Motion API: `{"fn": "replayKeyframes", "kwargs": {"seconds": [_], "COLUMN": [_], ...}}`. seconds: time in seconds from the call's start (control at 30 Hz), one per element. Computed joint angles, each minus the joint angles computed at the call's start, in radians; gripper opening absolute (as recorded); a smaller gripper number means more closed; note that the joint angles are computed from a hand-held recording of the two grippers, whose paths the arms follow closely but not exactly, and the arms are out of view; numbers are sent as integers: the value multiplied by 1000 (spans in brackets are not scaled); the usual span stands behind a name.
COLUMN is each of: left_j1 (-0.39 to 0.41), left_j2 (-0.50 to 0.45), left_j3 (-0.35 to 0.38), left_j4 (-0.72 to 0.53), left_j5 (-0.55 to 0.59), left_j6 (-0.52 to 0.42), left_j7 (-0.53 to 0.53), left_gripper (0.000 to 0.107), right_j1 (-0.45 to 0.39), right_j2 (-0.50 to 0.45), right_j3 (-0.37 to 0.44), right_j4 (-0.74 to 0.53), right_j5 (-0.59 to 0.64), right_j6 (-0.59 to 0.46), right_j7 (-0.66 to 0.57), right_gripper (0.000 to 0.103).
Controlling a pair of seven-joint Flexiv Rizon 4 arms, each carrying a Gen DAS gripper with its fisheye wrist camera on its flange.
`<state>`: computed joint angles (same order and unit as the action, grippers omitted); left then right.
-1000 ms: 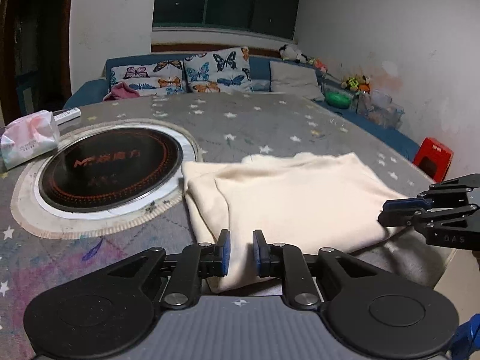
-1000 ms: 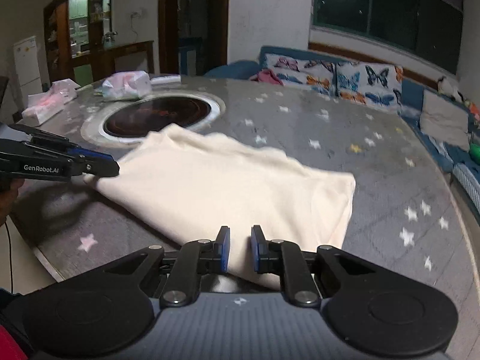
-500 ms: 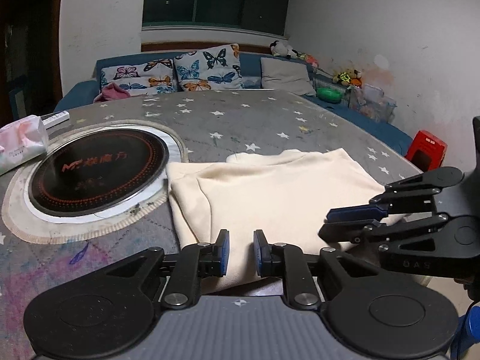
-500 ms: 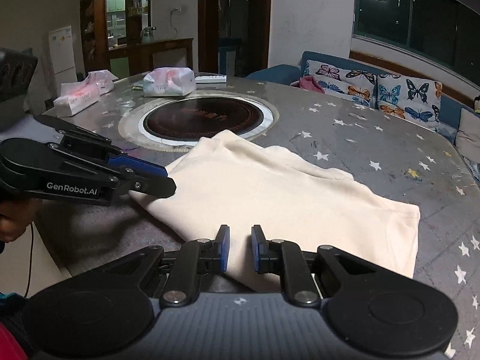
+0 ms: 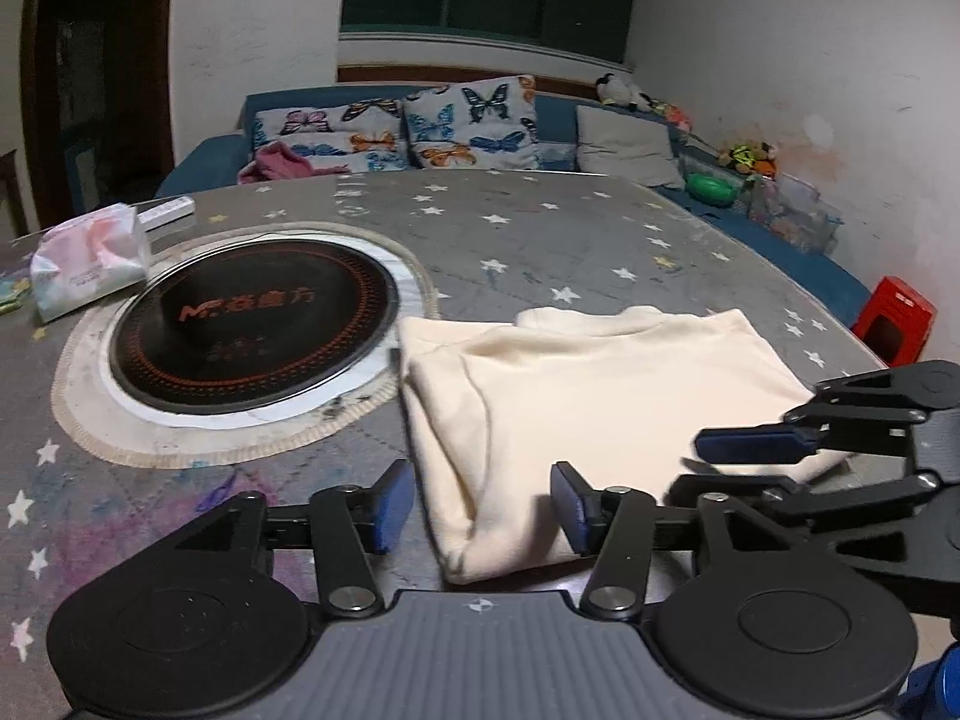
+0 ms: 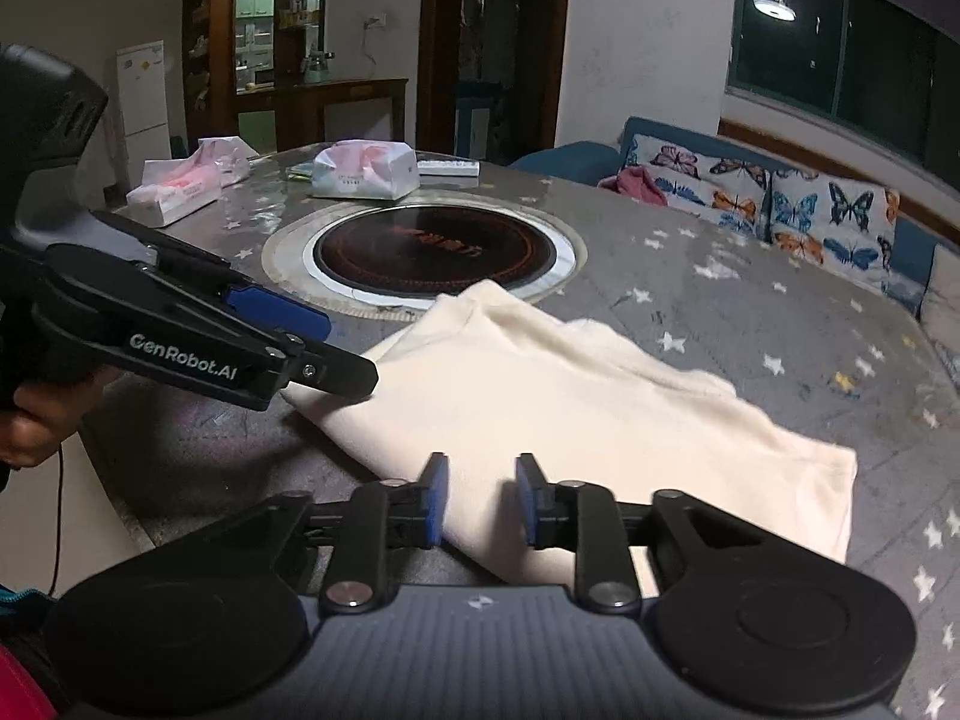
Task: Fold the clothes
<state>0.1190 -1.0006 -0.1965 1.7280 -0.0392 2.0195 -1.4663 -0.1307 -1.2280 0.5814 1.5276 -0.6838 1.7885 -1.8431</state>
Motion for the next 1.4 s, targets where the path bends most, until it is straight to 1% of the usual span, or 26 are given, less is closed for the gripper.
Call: {"fn": "replayKeyframes", "kwargs": {"seconds": [0.1,0.17,0.23,0.33,0.47,0.53,0.67,0.77,0.83,0.97,1.0,1.07,1.23,1.4], "left_j1": [-7,-9,-14,-22,-7,-7,12,7,27,75,80,84,61,50], "left_j2": [6,8,10,12,14,14,12,12,11,7,6,4,3,1], "left_j3": [12,20,33,52,45,45,20,20,-6,-65,-72,-77,-54,-38], "left_j4": [3,4,2,-6,-11,-15,-24,-33,-37,-42,-44,-47,-60,-67], "left_j5": [-19,-31,-47,-83,-102,-108,-95,-99,-88,-73,-73,-74,-96,-122], "left_j6": [6,13,15,1,-18,-28,-49,-68,-77,-106,-113,-125,-152,-160], "left_j7": [-13,-23,-32,-47,-74,-82,-92,-95,-100,-121,-125,-132,-137,-148], "left_gripper": [60,66,68,68,68,68,69,70,71,72,72,72,74,74], "right_j1": [9,14,17,19,31,24,28,28,33,66,70,94,144,155], "right_j2": [11,15,20,20,18,10,4,-3,-5,-7,-9,-5,10,6], "right_j3": [-15,-22,-27,-26,-28,-9,7,30,36,21,22,-2,-67,-82], "right_j4": [10,17,24,29,31,29,23,19,18,8,6,3,2,-7], "right_j5": [-1,-9,-20,-40,-63,-79,-79,-80,-77,-58,-56,-42,-25,-30], "right_j6": [16,23,27,23,22,8,-9,-27,-31,-27,-30,-16,32,21], "right_j7": [-2,-3,-5,-11,-40,-58,-97,-143,-179,-225,-235,-250,-240,-206], "right_gripper": [28,28,29,29,30,30,32,33,34,35,35,35,36,35]}}
